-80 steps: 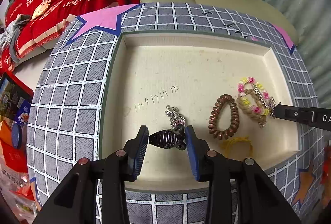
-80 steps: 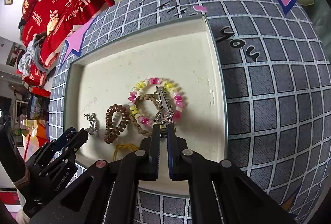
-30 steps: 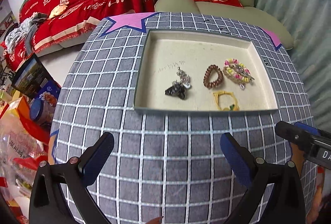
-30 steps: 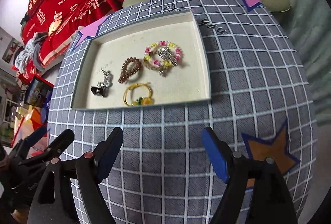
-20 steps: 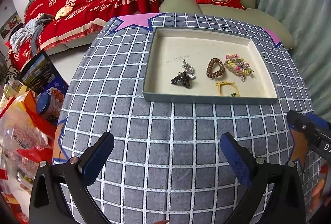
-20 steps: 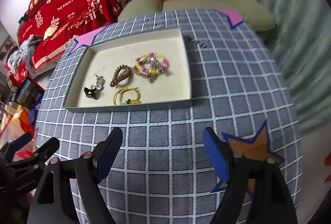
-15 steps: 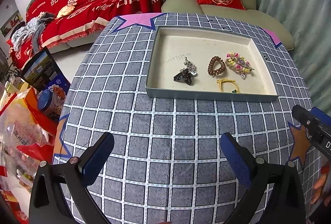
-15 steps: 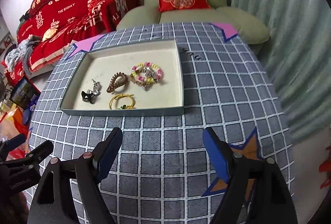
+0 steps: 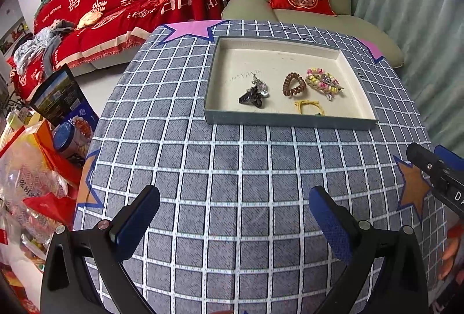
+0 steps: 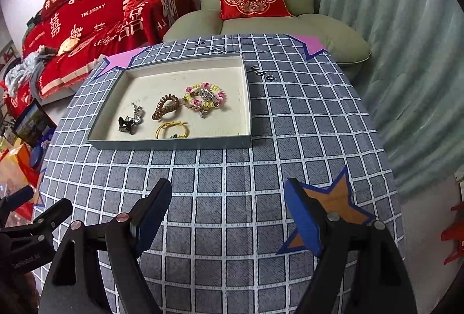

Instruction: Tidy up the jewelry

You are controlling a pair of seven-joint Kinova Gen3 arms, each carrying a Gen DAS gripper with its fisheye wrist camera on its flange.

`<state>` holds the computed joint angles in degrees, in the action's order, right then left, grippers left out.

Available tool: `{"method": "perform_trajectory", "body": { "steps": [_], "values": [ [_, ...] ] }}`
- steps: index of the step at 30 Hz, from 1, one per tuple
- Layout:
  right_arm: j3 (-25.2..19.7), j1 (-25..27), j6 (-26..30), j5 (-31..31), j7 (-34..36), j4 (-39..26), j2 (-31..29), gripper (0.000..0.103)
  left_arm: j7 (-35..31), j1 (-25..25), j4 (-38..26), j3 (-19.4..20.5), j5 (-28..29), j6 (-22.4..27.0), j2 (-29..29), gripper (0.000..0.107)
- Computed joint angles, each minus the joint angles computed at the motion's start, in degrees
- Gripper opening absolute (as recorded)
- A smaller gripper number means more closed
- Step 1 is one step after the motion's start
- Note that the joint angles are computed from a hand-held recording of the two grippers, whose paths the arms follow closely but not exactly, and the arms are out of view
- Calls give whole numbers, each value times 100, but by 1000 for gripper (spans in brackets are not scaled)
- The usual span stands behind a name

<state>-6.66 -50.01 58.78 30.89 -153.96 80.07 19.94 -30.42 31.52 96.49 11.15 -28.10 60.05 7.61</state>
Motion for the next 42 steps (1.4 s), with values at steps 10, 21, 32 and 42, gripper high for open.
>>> {"method": "perform_trajectory", "body": {
  "steps": [10, 21, 32, 42],
  "values": [
    [-44, -192, 171, 262, -208, 38, -87, 82, 23, 24, 66, 94, -46, 67, -159, 103],
    [-83, -215, 250, 308, -198, -24, -84, 82, -6, 1, 46, 133, -21, 89, -180, 103],
    [-96, -225, 327, 282, -160, -73, -82, 82, 0, -14, 55, 130, 22, 138, -194, 103],
    [-96, -217, 324, 270, -146, -64, -80, 82, -15, -23, 55, 134, 42, 131, -188, 103]
  ]
}}
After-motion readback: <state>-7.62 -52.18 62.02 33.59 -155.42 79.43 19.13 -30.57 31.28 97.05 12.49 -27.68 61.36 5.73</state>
